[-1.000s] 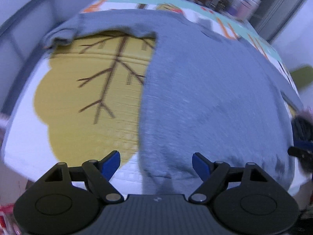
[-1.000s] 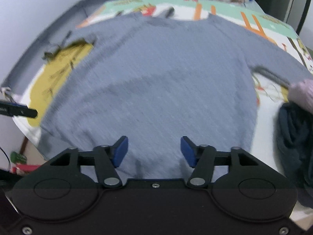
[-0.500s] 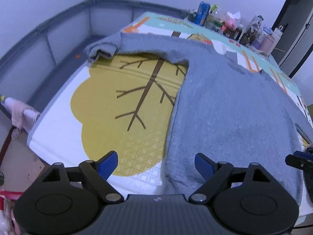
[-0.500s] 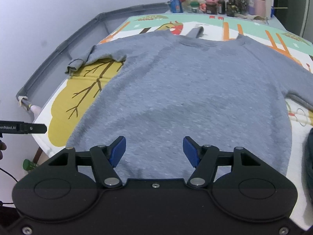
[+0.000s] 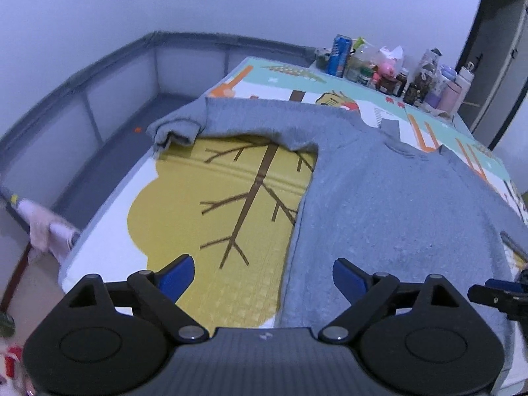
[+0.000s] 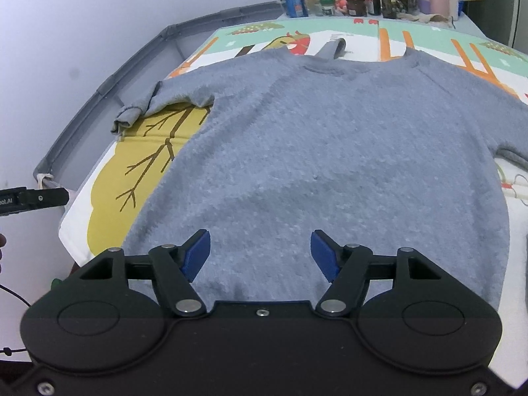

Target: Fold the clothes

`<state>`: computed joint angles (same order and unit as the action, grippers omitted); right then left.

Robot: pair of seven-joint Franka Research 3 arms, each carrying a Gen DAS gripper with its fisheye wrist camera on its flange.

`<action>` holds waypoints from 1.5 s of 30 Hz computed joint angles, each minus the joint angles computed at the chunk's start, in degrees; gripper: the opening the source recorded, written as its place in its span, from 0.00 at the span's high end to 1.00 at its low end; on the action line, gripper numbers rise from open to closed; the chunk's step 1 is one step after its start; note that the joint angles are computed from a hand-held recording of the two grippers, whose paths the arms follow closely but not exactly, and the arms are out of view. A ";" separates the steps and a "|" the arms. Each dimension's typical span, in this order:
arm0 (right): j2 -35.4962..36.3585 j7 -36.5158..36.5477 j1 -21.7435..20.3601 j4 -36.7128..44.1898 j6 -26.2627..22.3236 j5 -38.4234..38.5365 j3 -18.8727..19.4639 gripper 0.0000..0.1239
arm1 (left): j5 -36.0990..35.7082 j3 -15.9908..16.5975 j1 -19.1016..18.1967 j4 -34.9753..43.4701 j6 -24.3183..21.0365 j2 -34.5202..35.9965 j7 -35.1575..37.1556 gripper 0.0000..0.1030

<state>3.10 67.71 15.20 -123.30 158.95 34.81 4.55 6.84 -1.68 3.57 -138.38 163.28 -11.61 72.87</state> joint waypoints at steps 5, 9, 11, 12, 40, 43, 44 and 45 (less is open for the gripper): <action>0.80 2.58 0.28 0.27 1.73 -0.31 0.01 0.46 | 1.25 -0.10 -0.04 4.35 -0.80 3.55 3.08 0.10; 1.69 9.79 0.78 0.76 3.29 -4.83 -0.44 0.46 | -3.53 0.56 -0.68 8.37 -0.51 7.41 10.77 0.10; 2.43 14.85 1.27 1.33 4.07 -8.62 -0.83 0.45 | -6.09 0.48 -0.34 10.53 -0.64 9.54 15.24 0.10; 2.81 17.47 1.53 1.63 4.40 -10.61 -1.07 0.45 | -7.91 0.39 -0.03 11.54 -0.69 10.55 17.93 0.10; 29.72 59.92 15.80 38.92 -17.15 -38.71 -5.25 0.45 | -11.07 -16.23 24.04 43.79 8.39 47.00 62.17 0.15; 31.15 60.71 16.18 41.35 -20.04 -39.02 -5.27 0.45 | -8.99 -15.04 22.93 47.31 6.13 49.55 60.77 0.17; 31.50 60.88 16.23 42.00 -20.84 -39.10 -5.26 0.45 | -8.35 -14.18 22.23 48.22 5.42 50.13 59.96 0.18; 31.90 60.98 16.28 42.71 -21.62 -39.23 -5.28 0.45 | -7.59 -13.07 21.31 49.34 4.61 50.80 59.00 0.18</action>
